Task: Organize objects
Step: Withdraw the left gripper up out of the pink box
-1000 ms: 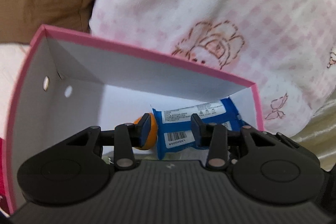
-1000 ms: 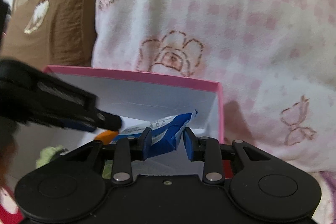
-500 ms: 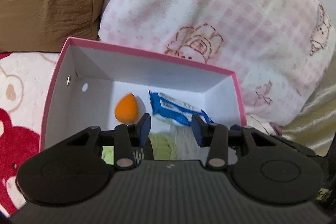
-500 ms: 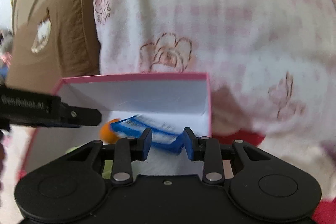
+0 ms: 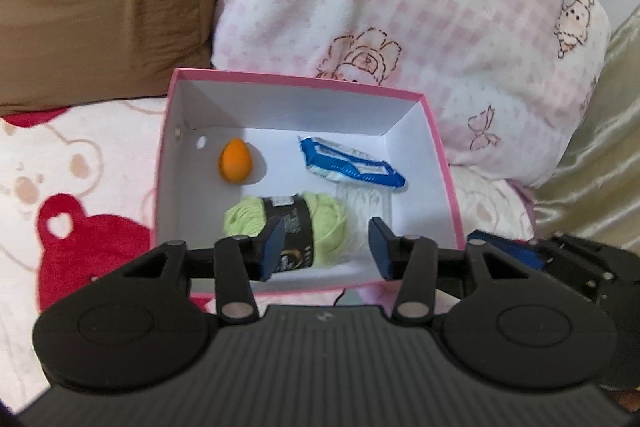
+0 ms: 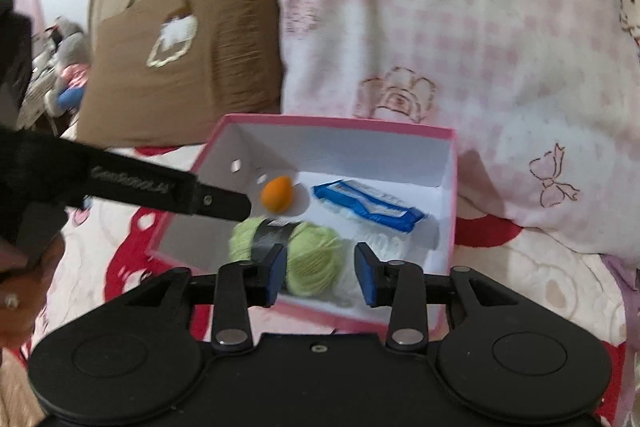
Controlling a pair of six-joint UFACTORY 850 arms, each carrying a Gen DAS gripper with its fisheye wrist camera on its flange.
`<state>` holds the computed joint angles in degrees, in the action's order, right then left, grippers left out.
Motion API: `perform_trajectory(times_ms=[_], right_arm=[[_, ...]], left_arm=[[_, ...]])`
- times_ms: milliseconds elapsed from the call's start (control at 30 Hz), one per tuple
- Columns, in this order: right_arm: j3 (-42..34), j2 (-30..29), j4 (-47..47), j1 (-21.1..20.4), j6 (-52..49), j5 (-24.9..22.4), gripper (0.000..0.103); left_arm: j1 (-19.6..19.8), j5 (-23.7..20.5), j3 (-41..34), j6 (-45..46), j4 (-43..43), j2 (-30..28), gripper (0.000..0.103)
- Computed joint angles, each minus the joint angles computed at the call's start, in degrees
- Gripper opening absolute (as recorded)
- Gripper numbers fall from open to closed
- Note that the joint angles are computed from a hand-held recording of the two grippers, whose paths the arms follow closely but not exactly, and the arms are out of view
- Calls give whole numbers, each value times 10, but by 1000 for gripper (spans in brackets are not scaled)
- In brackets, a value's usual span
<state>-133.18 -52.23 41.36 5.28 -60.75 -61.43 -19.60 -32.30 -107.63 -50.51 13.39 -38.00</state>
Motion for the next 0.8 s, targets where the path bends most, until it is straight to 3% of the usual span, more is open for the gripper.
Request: perform_trajectory(times_ms=[167,233,400,533,800], right_arm=[[93,65,7,-2,-71,20,66],[129,89,9,-3,-99,32,66],[174,122,22,-14,-129,29,67],[202,142,26,-20,-135,35,84],[238,170,38,-36,-139,17,84]], left_arm=[[-11,-18,41,-14,14,40,73],[-18,-22,55,-27,33,53,77],[-35,-42,76,-48,78,78,86],[-47,-53,95,-62,97,97,92],[-68,-81,111,-50,91,119,96]])
